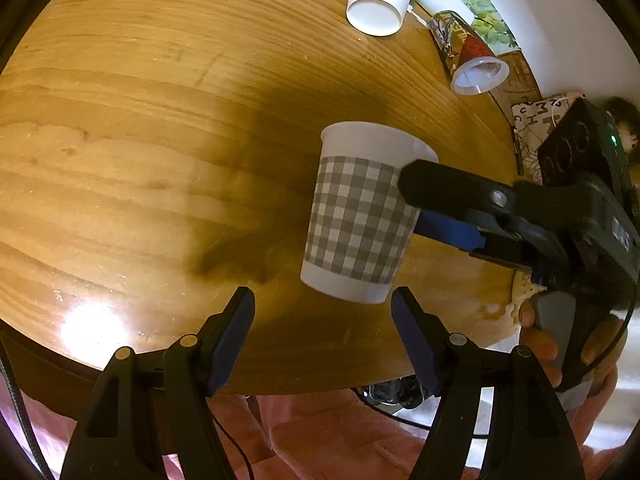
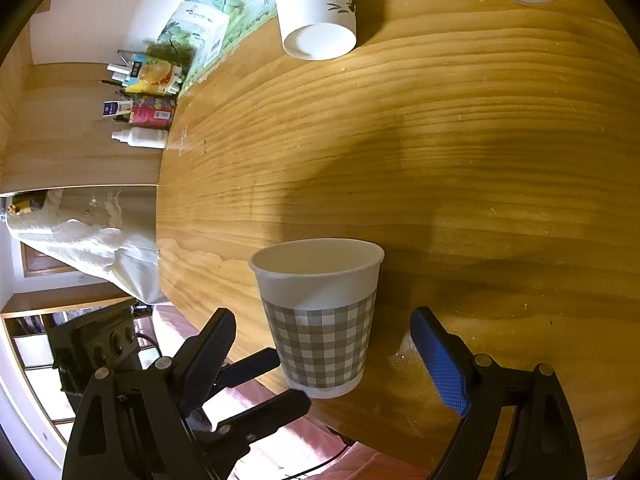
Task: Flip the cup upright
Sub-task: 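Close the right gripper on the gingham cup while the left gripper opens and releases it, then rotate the held cup with the right gripper until its open rim faces up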
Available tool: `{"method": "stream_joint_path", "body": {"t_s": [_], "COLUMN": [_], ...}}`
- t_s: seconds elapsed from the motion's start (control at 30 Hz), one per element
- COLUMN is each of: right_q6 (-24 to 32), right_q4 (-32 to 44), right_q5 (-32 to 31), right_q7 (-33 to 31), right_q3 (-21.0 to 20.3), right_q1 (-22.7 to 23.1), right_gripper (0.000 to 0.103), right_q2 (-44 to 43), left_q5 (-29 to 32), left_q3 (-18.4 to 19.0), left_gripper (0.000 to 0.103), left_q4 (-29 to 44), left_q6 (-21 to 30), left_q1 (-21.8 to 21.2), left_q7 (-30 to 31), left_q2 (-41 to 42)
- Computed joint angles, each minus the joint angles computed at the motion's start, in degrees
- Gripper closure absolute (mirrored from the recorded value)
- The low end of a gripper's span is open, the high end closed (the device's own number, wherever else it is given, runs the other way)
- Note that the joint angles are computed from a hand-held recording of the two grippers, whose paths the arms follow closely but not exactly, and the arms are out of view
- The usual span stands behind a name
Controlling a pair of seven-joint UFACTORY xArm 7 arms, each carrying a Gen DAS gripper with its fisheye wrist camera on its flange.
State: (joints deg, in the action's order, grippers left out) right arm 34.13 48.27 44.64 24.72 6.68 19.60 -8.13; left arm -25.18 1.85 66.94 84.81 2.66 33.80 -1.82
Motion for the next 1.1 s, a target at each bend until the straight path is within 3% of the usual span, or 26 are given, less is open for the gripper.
{"method": "stream_joint_path", "body": {"t_s": [0.27, 0.4, 0.8, 1.1], "right_q6": [1.32, 0.86, -1.69, -4.16], "right_q4": [1.95, 2.22, 1.58, 0.37], "right_q5": [-4.16, -3.34, -4.38, -9.01], "right_q7": [2.69, 1.53, 1.88, 6.60], "right_q3": [0.69, 0.76, 1.35, 2.04], "right_q1": [-0.40, -0.25, 0.25, 0.99], "right_gripper": [0.033, 0.041, 0.044, 0.046], "right_q2": [1.91, 2.26, 2.09, 0.71], "left_q5": [-0.32, -0.24, -0.49, -1.15], "left_q3": [0.36, 0.63, 1.03, 1.46], "left_gripper": [0.029, 0.029, 0.029, 0.029], "left_q4": [-1.79, -2.37, -3.09, -3.40], "left_q6": [0.27, 0.36, 0.27, 0.70], "left_q1": [0.05, 0.07, -0.05, -0.21], "left_q7": [1.39, 2.50, 4.20, 6.56], "left_q2": [-1.94, -2.71, -4.20, -5.80]}}
